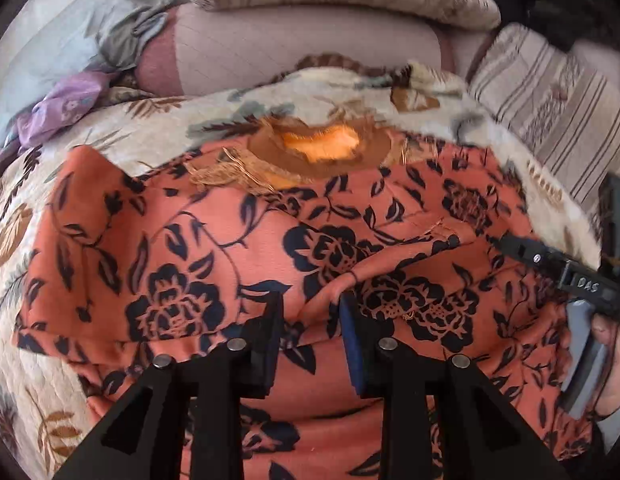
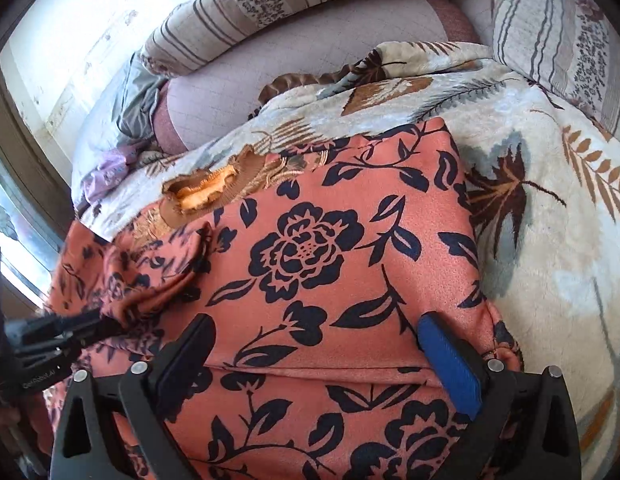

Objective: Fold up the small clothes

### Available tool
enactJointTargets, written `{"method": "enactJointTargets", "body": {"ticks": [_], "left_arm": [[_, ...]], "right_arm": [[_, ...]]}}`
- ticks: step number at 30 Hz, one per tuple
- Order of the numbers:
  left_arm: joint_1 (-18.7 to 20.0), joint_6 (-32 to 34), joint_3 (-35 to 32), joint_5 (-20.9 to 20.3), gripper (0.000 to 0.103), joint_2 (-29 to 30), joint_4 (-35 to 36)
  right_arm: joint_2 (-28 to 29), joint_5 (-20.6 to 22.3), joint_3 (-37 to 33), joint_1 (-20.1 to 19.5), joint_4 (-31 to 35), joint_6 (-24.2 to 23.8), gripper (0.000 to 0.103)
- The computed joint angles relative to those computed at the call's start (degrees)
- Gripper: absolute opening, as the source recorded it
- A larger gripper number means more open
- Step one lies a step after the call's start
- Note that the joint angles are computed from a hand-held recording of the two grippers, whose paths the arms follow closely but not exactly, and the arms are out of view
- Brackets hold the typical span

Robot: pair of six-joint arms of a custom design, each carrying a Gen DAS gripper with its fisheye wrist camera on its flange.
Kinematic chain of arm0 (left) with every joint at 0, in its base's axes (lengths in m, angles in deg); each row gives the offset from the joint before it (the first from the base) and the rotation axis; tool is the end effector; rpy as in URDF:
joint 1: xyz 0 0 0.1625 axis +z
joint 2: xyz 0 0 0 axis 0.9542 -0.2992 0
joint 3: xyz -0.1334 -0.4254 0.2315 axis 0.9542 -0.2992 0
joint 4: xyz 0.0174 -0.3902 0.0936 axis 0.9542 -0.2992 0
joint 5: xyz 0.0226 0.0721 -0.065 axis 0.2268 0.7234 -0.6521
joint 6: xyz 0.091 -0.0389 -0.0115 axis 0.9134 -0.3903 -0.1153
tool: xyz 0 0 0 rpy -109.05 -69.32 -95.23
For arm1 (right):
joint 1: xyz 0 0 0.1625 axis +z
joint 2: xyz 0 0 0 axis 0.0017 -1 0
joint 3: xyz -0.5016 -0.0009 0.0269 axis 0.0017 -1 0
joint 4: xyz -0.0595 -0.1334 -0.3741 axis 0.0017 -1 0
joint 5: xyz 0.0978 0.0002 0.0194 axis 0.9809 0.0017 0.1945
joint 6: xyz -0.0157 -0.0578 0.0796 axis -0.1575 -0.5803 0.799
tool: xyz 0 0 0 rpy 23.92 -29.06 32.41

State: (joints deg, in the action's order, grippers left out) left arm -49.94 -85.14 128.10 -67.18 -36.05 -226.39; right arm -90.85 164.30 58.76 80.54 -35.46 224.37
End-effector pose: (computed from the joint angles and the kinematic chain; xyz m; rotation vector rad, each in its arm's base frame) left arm -0.2946 -0.3239 0.1486 1.0028 2.4644 -0.4601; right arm 0.0596 -0.2508 0.2435 -0.1964 -2.3922 1.1881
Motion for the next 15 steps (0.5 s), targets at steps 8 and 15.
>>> {"method": "enactJointTargets", "body": {"ticks": [8,15], "left_arm": [[1.4,-21.8,9.1,21.8,0.083,-14.6,-8.2],[11.2,-32.0,9.0,13.4,0.082,-17.4,-8.8]], "right_arm": [[-2.5,-20.5,-2.8,-1.2,12.8,12.5,0.101],[15.6,-11.5,-12.3,5.7,15.5,23.0,0.061]]}}
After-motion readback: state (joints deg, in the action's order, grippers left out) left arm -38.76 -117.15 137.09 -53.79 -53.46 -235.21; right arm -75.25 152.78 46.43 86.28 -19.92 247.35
